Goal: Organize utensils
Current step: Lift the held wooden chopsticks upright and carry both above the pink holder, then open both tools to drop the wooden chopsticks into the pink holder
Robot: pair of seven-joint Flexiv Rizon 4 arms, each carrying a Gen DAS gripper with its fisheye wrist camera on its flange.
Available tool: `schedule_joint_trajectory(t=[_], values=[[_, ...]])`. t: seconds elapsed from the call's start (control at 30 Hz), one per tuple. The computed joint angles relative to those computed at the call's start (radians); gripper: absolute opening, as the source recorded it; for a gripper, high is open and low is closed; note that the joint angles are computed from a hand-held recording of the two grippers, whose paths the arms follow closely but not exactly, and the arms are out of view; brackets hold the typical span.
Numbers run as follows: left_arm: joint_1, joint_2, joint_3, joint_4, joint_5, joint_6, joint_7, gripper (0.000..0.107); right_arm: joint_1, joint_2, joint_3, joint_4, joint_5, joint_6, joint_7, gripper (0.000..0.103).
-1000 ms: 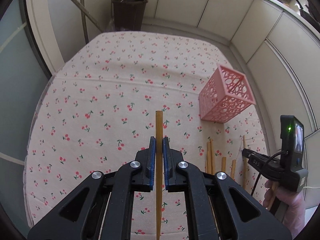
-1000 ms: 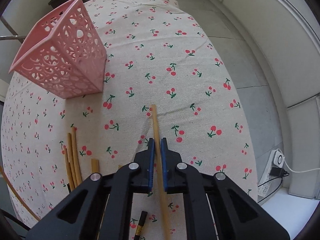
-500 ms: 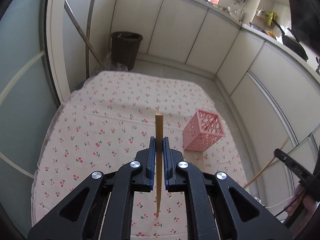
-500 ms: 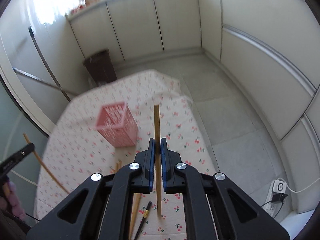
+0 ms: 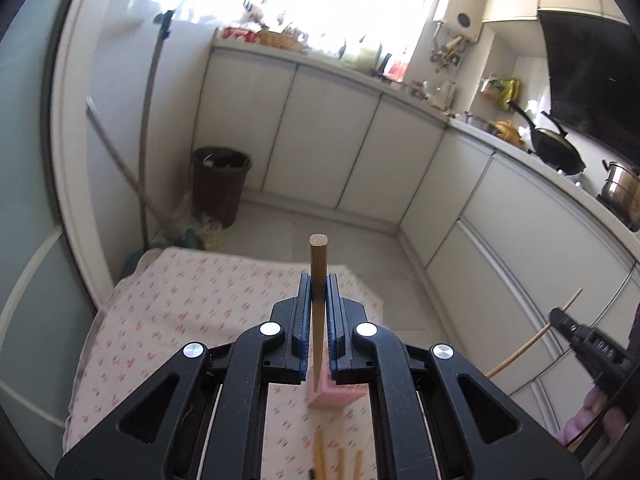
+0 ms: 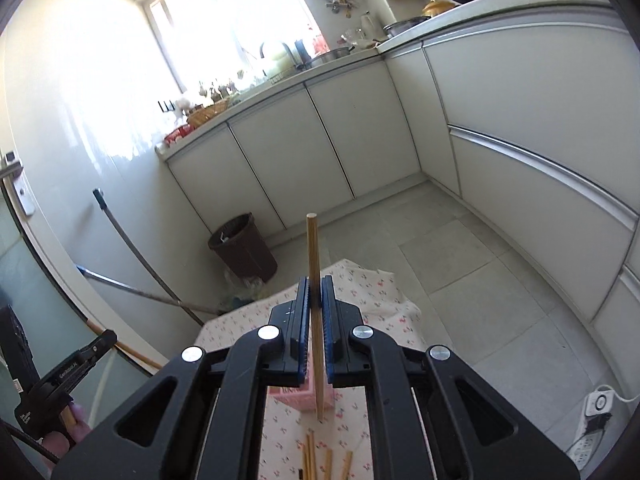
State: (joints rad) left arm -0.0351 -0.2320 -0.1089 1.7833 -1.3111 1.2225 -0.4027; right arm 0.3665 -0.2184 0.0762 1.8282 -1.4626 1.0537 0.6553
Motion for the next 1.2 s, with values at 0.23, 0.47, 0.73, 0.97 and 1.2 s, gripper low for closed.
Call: schedule_joint_trajectory(t=[0.23,0.47,0.73,0.97,1.2], values=[[-0.046,-0.073,-0.033,-0.056,0.128,0.046,-0.029,0.009,-0.008,-0.049,-0.024,-0.043,0.0,0.057,0.01,0.006],[0.011,-0.072,-0.067,0.0,0.139,0.042,-0.037,0.026,0.018,-0.085,-0.04,-0.075,0.006,0.051,0.0,0.006],[0.03,-0.032,-0.02,0.026,0.119,-0.005,-0.076,0.031,0.04,-0.143,-0.065,-0.137,-0.011,0.041,0.044,0.006],[0.045,-0.057,-0.013,0.002,0.159,-0.051,-0.126,0.032,0.078,-0.248,-0.087,-0.231,0.108,0.052,-0.078,0.01],[0.048,-0.049,-0.019,0.015,0.166,-0.069,-0.112,0.034,0.151,-0.247,-0.109,-0.234,0.226,-0.016,-0.261,0.011]])
